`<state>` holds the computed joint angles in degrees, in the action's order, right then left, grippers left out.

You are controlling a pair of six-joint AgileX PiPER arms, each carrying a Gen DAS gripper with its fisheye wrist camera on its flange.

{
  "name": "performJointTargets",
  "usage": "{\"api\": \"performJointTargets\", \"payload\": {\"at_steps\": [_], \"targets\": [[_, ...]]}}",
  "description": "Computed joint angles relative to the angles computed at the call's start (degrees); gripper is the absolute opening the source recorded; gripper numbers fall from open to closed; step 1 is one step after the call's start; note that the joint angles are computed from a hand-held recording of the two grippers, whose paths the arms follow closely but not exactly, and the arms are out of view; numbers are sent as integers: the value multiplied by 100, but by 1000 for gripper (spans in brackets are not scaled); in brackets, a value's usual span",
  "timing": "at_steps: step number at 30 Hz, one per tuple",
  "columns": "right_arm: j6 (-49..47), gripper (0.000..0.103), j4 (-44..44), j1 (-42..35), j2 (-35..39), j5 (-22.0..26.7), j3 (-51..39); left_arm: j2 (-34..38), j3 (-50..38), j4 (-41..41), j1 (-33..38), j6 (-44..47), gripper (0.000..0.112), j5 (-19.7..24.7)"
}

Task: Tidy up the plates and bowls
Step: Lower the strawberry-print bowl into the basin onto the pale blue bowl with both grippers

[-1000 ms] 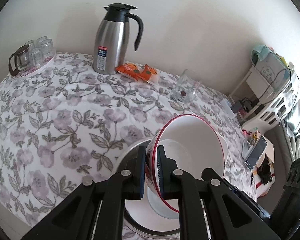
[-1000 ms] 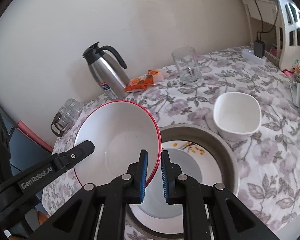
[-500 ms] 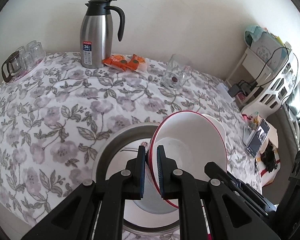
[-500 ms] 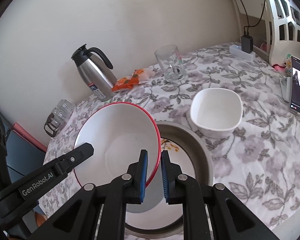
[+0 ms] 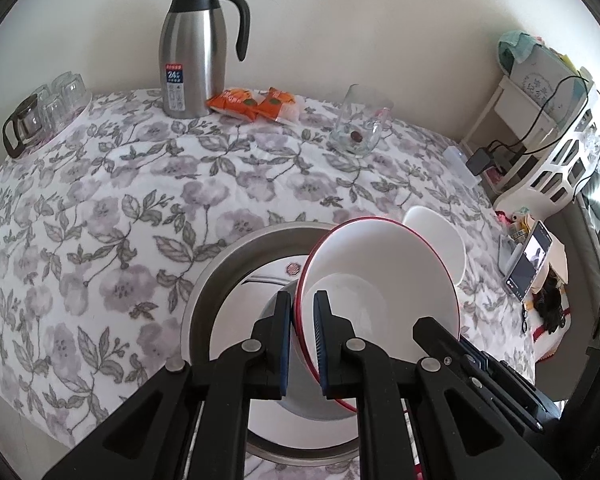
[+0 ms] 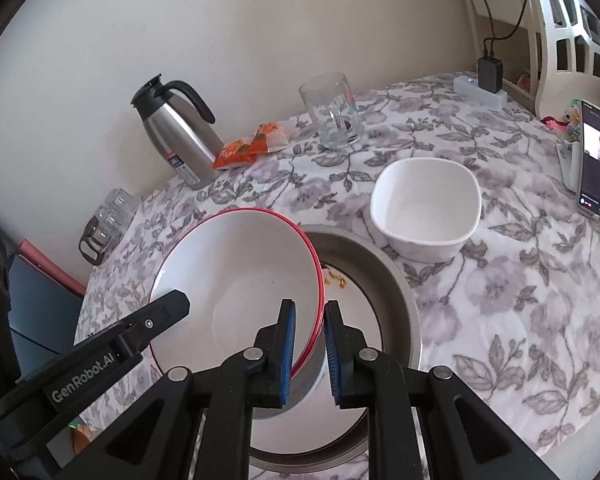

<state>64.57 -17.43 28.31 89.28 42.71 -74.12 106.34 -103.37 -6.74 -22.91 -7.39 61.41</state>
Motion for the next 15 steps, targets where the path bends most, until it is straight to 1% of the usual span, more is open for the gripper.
{"api": "performJointTargets", "payload": {"at_steps": [15], "targets": [[-152, 17, 161, 127, 267, 207, -232, 46, 21, 146, 65, -20, 11, 191]]}}
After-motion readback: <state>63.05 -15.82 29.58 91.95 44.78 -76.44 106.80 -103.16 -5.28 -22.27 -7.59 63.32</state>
